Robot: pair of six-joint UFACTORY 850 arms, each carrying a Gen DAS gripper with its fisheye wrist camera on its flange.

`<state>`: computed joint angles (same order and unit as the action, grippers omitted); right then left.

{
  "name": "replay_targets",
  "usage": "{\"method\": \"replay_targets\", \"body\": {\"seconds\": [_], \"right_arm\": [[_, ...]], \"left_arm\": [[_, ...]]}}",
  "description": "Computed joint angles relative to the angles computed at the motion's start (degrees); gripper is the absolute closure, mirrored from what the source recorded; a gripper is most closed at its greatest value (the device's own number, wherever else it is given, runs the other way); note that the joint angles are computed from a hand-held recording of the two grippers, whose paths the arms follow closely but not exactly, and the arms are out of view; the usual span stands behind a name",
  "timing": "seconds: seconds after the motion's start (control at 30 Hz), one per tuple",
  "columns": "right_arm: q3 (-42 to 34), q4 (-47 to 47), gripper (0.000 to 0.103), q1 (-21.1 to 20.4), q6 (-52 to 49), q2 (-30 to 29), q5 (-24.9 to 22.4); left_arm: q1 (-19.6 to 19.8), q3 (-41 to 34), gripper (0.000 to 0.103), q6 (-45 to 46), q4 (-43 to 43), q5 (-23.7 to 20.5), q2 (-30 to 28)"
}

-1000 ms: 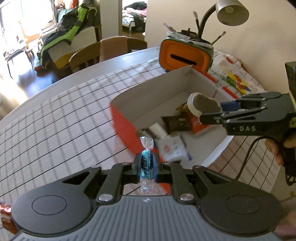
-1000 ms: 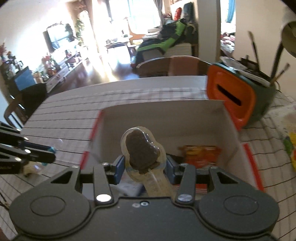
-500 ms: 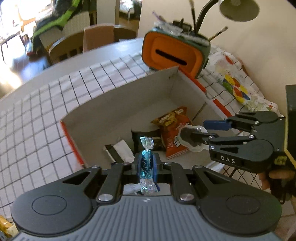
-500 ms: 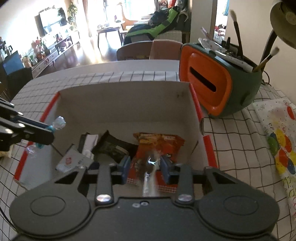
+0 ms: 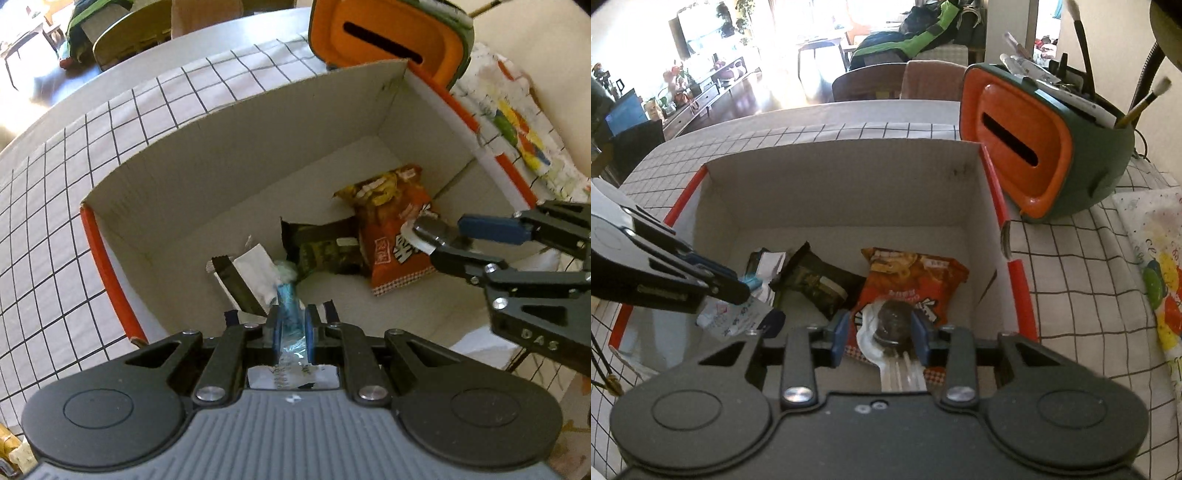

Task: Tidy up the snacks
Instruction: 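Open both tools to drop the lollipop and blue candy into the box, then move both tools back toward the snack pile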

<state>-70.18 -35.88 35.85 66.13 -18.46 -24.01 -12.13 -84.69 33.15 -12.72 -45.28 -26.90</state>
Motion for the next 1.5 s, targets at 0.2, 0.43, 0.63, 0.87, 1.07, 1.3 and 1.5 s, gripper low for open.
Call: {"method": "replay_targets", "body": {"seconds": [0.2,0.43,0.63,0.87,1.07,1.3,1.5], "right_arm": [[-0.5,2.7,0.067,0.1,-2.1,0.1,0.2],[-0.8,2.9,0.067,0.8,-1.4,0.7,0.5],[-0.4,2.3,0.066,1.8,0.6,2.3,1.6],[-1.3,-3.8,0.063,4.3,6.3,3.4,0.1],[-3.5,-6.8,0.054,6.4,9.4,2.9,-2.4],[-6.1,-12.0,0.026,8.9,14.6,1.7,-4.1],[-9.0,-13.7,0.018,10.6,16.1,-0.2,-4.1]], "left_arm": [[0.4,0.4,0.090,1.1,-0.7,0.7,0.2],[1.5,1.7,0.075,3.8,-4.1,1.3,2.1],[2.9,4.1,0.072,8.1,-7.7,3.1,5.4],[5.2,7.5,0.051,13.7,-12.6,5.3,9.6],[7.9,9.5,0.044,18.9,-17.2,5.5,12.8],[11.3,12.0,0.042,26.2,-22.5,5.8,15.8],[15.4,13.5,0.032,32.2,-27.4,4.6,18.0]]}}
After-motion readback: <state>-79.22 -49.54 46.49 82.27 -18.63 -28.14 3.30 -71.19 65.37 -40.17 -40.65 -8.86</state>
